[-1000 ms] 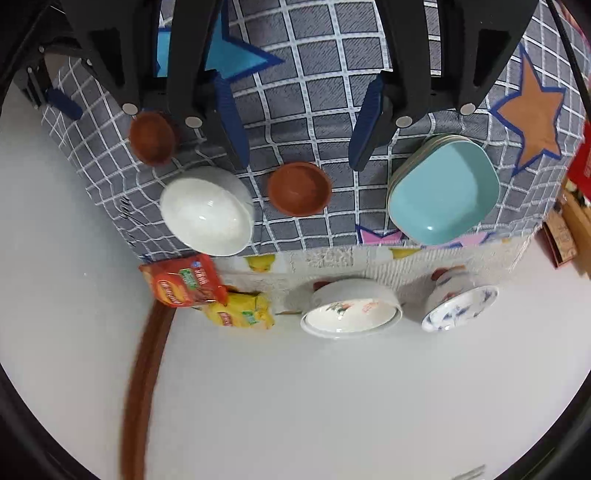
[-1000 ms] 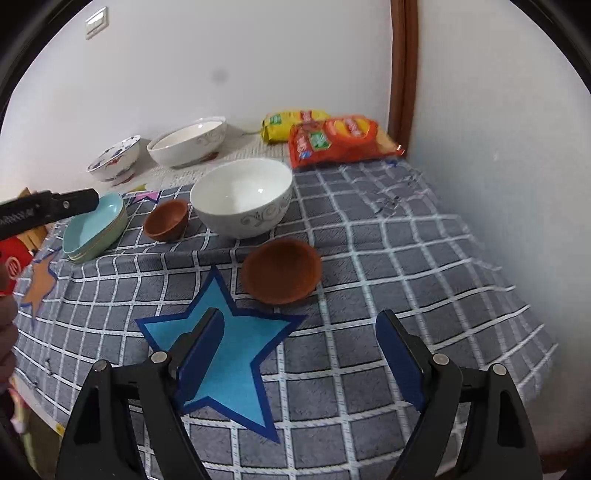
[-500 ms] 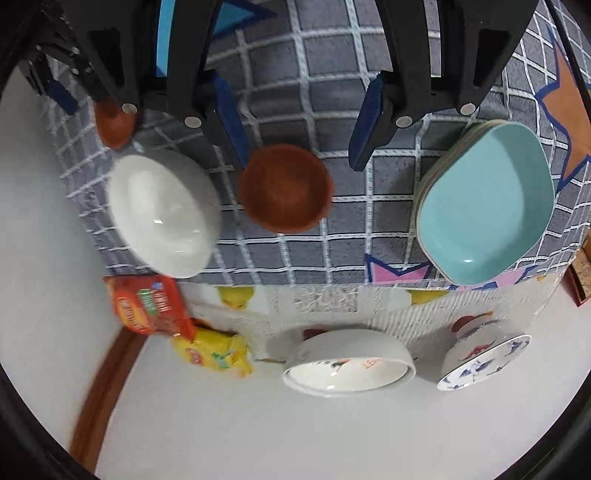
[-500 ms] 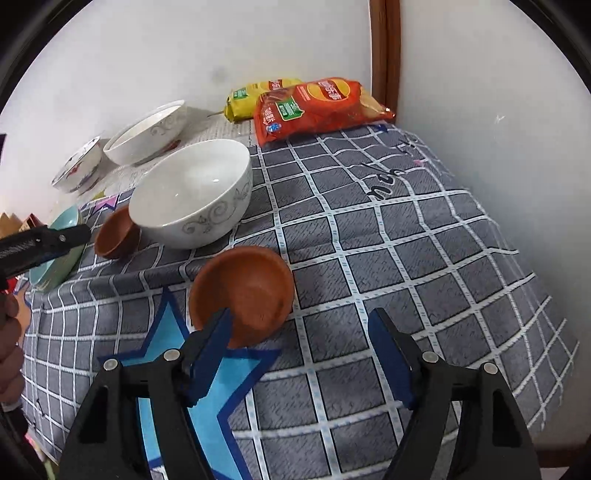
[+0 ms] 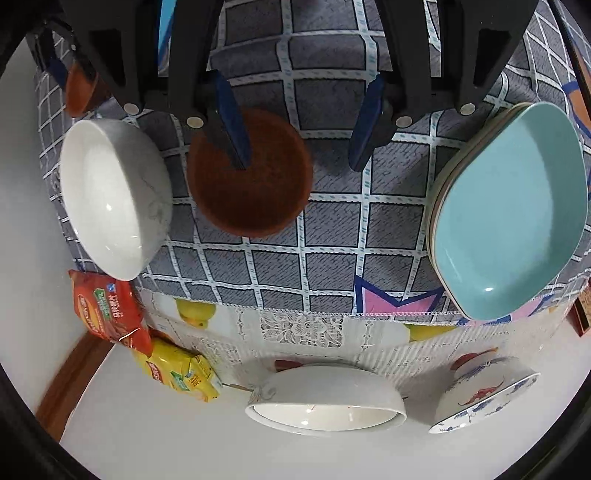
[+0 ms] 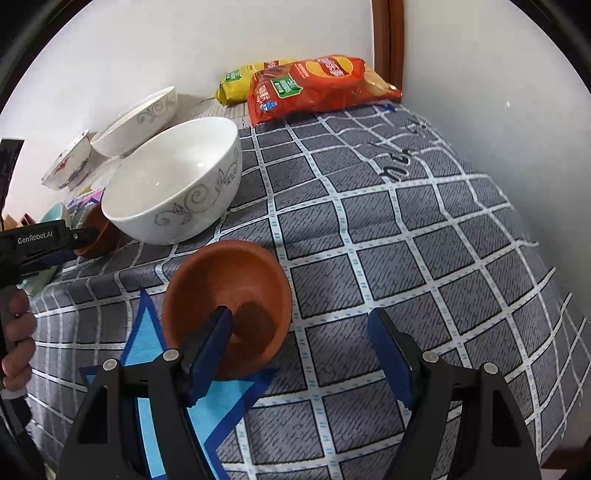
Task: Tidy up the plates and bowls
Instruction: 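Close the left tool on one brown clay bowl while the right tool grasps the other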
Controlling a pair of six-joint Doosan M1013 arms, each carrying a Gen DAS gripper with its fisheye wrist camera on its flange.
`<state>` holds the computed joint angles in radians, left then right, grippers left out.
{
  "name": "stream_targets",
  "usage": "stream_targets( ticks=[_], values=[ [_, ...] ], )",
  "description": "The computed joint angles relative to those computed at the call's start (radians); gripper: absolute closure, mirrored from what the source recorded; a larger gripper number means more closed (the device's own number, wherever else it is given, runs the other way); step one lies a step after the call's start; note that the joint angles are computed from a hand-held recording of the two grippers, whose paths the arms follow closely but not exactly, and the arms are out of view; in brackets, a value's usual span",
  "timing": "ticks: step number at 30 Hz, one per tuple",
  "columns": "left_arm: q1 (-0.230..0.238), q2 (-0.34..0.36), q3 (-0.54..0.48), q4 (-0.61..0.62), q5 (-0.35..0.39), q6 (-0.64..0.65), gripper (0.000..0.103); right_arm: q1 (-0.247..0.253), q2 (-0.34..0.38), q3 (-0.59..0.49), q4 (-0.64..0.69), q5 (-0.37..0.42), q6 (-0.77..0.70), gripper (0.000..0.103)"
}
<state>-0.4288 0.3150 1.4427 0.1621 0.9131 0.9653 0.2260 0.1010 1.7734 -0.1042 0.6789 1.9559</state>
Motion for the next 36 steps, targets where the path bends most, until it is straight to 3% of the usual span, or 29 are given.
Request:
stream_targets(
  ticks=[6,15,20,22,28,36],
  values=[
    [0.006,0.007,-0.004,-0.023,0.003,0.033,0.058,0.003,0.005,-0.002,-0.007,0.003,-0.005,0.023],
    [0.009,0.019,-0.024,-0.039,0.024,0.088,0.058,0.007,0.006,-0.002,-0.034,-0.003,0.038,0.024],
    [0.008,0.022,-0.025,-0.026,0.005,0.084,0.063,0.01,0.005,-0.003,-0.053,-0.004,0.065,0.041],
    [0.014,0.024,-0.025,-0.054,-0.011,0.099,0.074,0.01,0.005,-0.004,-0.065,-0.005,0.083,0.055],
    [0.03,0.031,-0.035,-0.104,-0.02,0.141,0.086,0.003,-0.001,-0.001,0.003,-0.021,0.05,0.089],
    [0.05,0.022,-0.022,-0.166,-0.041,0.221,0.093,0.001,-0.012,0.006,0.037,-0.035,0.143,0.095]
  ],
)
